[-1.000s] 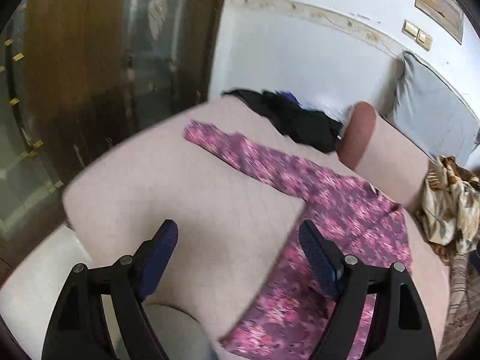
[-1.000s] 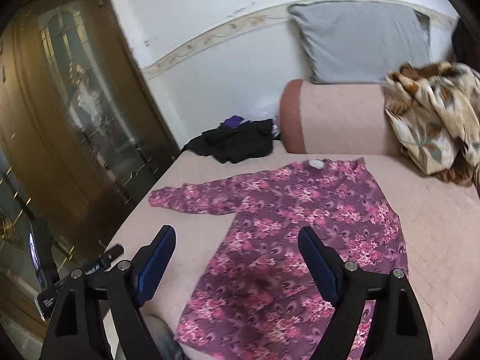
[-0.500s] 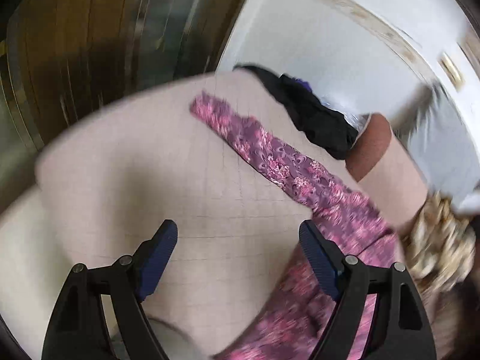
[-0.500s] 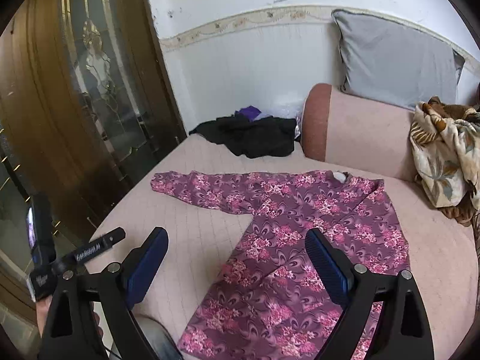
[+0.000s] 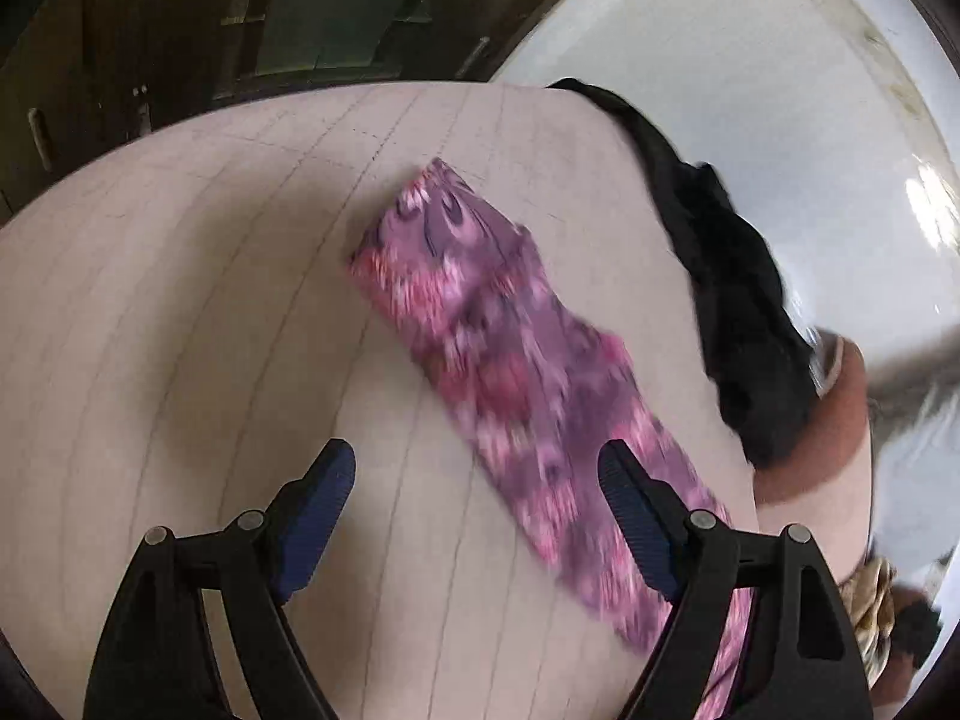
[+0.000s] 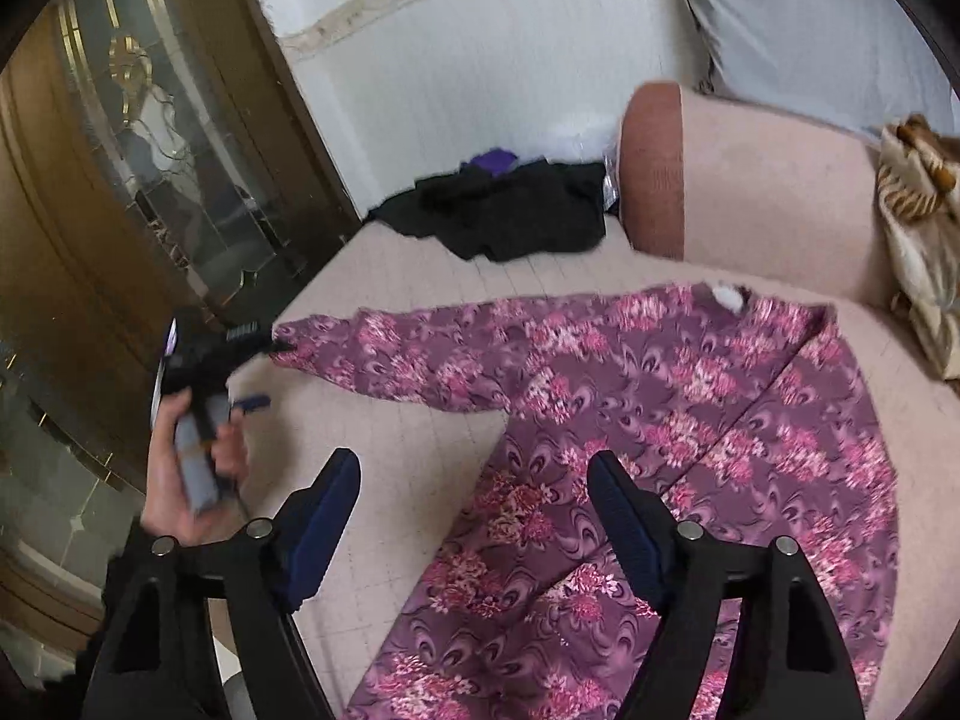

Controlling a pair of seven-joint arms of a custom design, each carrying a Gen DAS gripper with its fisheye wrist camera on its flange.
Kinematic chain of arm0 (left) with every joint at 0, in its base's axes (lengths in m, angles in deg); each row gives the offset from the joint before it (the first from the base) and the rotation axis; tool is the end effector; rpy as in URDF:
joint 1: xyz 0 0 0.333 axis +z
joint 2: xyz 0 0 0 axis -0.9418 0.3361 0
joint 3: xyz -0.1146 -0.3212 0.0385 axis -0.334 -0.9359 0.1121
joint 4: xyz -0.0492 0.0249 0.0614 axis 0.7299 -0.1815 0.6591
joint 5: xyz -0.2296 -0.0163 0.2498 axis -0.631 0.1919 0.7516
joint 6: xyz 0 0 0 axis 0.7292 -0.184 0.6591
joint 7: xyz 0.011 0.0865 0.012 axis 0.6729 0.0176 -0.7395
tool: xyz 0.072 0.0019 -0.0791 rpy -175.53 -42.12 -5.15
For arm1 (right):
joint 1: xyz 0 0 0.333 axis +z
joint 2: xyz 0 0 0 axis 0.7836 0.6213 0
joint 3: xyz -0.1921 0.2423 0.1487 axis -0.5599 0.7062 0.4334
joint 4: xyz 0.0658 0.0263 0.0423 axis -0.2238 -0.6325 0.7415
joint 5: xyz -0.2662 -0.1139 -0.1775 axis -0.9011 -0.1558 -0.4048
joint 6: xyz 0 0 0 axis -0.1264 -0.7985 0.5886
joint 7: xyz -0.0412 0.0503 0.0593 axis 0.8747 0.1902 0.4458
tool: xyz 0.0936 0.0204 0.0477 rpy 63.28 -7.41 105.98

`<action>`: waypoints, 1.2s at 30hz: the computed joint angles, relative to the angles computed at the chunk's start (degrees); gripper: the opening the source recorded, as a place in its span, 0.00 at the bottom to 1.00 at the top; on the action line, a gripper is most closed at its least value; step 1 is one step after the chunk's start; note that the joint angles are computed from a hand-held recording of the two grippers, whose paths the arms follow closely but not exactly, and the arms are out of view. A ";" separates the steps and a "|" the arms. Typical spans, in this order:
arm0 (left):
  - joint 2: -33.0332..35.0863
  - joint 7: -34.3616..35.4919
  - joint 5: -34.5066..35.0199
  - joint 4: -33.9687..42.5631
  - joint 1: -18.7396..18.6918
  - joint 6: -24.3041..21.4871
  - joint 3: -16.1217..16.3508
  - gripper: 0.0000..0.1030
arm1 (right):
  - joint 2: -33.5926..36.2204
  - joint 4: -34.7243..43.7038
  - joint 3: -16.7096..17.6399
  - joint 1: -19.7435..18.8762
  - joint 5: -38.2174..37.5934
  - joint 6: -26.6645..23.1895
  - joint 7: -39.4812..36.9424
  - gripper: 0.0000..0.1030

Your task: Fold small clothes

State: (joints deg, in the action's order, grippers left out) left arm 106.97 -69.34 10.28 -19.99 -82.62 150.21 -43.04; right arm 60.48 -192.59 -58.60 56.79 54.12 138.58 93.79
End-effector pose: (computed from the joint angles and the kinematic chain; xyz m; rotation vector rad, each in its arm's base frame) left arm 0.6385 -0.1630 0.4480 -2.7595 0.8966 -0.9333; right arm 0.5260 0.0149 0.5894 -1.8784 1.4862 -0.2362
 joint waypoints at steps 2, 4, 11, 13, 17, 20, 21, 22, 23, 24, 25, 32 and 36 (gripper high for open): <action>2.14 0.54 -2.69 1.52 1.87 -0.04 -0.94 0.76 | 1.55 0.27 -0.10 -0.21 0.17 -0.26 -0.09 0.77; 2.97 -3.00 -0.67 2.26 -0.49 -0.33 2.69 0.68 | 2.65 0.43 -0.02 -0.61 0.34 -0.37 0.06 0.74; 5.53 -2.84 7.48 12.23 -2.85 -11.75 4.91 0.10 | 2.83 0.13 0.23 -1.95 2.00 -1.20 -0.49 0.71; 3.76 -4.67 17.48 14.21 -7.73 -15.11 7.83 0.10 | 2.07 -0.40 -0.04 -2.28 2.32 -1.41 -0.62 0.71; -3.23 -9.24 35.78 13.17 -16.26 -15.88 8.45 0.10 | 0.03 -1.94 -1.34 -3.16 3.78 -2.30 -1.06 0.71; -5.95 -9.31 46.15 13.71 -20.55 -16.77 5.93 0.10 | -1.54 -2.71 -2.90 -4.17 5.90 -4.19 -1.60 0.71; -6.01 -7.47 49.53 15.32 -22.94 -19.91 4.45 0.10 | -2.03 -2.94 -3.38 -4.51 6.53 -4.69 -1.85 0.71; -5.48 -5.30 51.36 16.92 -24.34 -22.39 3.05 0.10 | -2.74 -3.43 -4.02 -5.00 7.27 -5.06 -2.15 0.71; -4.57 -2.29 53.16 18.72 -26.02 -24.27 1.23 0.10 | -3.21 -3.77 -4.53 -5.43 7.56 -5.26 -2.32 0.71; -4.21 -0.56 53.71 19.24 -26.34 -24.46 -0.20 0.10 | -3.56 -3.99 -4.98 -5.87 7.62 -5.43 -2.35 0.71; -2.36 3.26 53.00 21.60 -26.53 -24.15 -2.25 0.10 | -3.92 -4.27 -5.70 -6.48 7.87 -5.86 -2.63 0.71; 8.58 21.75 44.00 29.40 -30.26 -18.65 -9.67 0.10 | -2.58 -5.14 -11.76 -13.06 12.74 -10.86 -6.52 0.71; 18.19 34.59 28.06 36.30 -28.75 -20.30 -16.77 0.19 | 3.79 -2.38 -15.06 -19.47 20.92 -23.21 -9.56 0.71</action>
State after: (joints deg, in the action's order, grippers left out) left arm 125.15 -34.75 38.34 16.32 -111.36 129.92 -59.81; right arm 64.28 -194.97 -73.66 37.32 75.05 115.37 84.23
